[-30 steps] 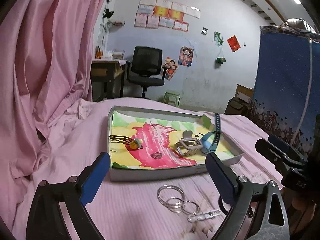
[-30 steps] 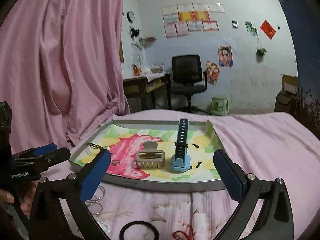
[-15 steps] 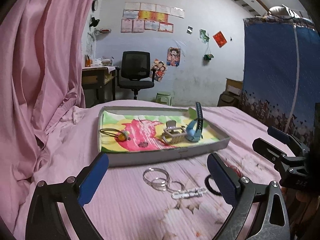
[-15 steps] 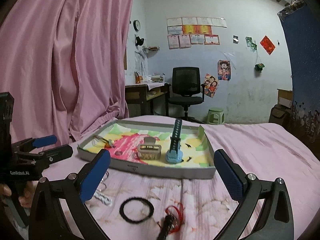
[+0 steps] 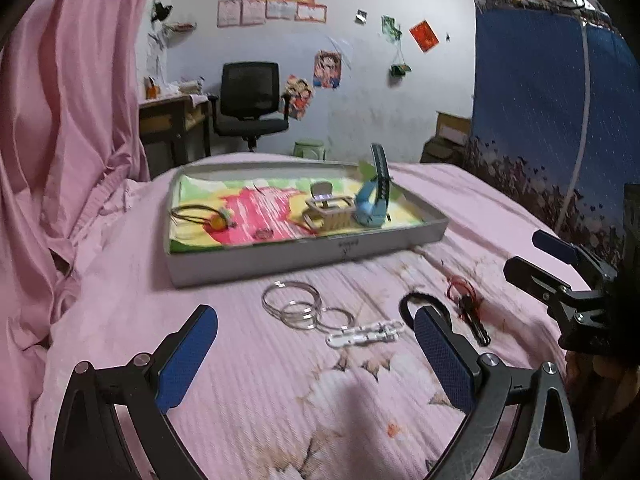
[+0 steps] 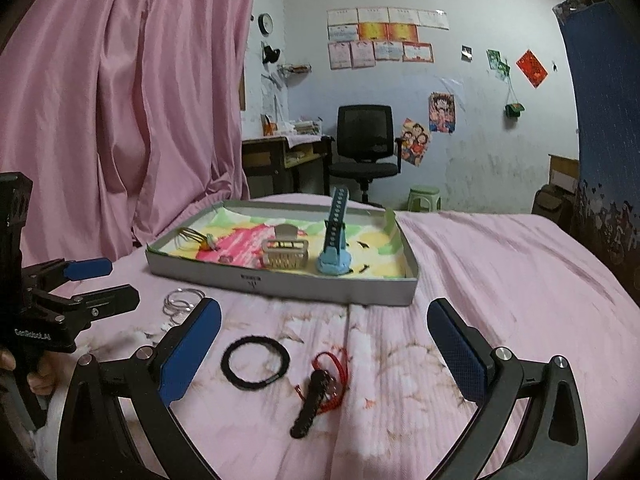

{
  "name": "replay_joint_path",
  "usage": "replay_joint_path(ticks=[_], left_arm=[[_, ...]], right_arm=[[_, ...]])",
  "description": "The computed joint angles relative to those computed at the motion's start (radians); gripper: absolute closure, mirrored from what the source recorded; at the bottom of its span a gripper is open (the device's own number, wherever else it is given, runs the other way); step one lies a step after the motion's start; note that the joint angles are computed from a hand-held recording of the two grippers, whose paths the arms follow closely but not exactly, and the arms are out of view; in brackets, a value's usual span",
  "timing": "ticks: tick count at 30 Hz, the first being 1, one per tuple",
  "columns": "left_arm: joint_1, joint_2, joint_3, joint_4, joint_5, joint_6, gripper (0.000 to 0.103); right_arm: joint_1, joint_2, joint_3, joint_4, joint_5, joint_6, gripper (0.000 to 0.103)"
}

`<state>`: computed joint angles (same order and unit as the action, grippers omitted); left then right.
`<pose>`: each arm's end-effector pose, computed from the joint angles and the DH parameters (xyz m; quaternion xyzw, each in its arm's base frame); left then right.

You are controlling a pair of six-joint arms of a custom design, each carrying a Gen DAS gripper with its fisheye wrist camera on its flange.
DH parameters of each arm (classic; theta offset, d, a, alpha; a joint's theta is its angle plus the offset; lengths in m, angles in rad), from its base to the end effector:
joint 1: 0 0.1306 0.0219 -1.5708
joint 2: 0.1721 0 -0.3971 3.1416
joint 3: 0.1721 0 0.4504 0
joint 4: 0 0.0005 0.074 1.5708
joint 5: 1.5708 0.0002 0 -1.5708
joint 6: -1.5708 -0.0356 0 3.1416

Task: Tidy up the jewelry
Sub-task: 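Grasp the white keychain with left tool while right tool grasps black hair clip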

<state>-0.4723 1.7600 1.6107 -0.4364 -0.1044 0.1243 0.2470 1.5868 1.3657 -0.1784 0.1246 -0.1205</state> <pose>0.6237 -0.3150 0.3744 0.1280 0.8709 -0.0948 0.4649 0.6181 0.1508 0.3792 -0.0182 0.8323 0.0498 0.5519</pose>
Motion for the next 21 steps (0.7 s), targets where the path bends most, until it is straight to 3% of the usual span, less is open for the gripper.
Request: replay_joint_path(ticks=[16,21], left_arm=[[0.007,0.046,0.061,-0.117,0.088,-0.018,0.005],[0.012,0.060,0.080,-0.147,0.110,-0.016,0.021]], right_arm=[[-0.006,0.030,0.037,-0.150,-0.027,-0.008,0.002],[-0.007,0.036,0.041,-0.177,-0.049,-0.013,0.002]])
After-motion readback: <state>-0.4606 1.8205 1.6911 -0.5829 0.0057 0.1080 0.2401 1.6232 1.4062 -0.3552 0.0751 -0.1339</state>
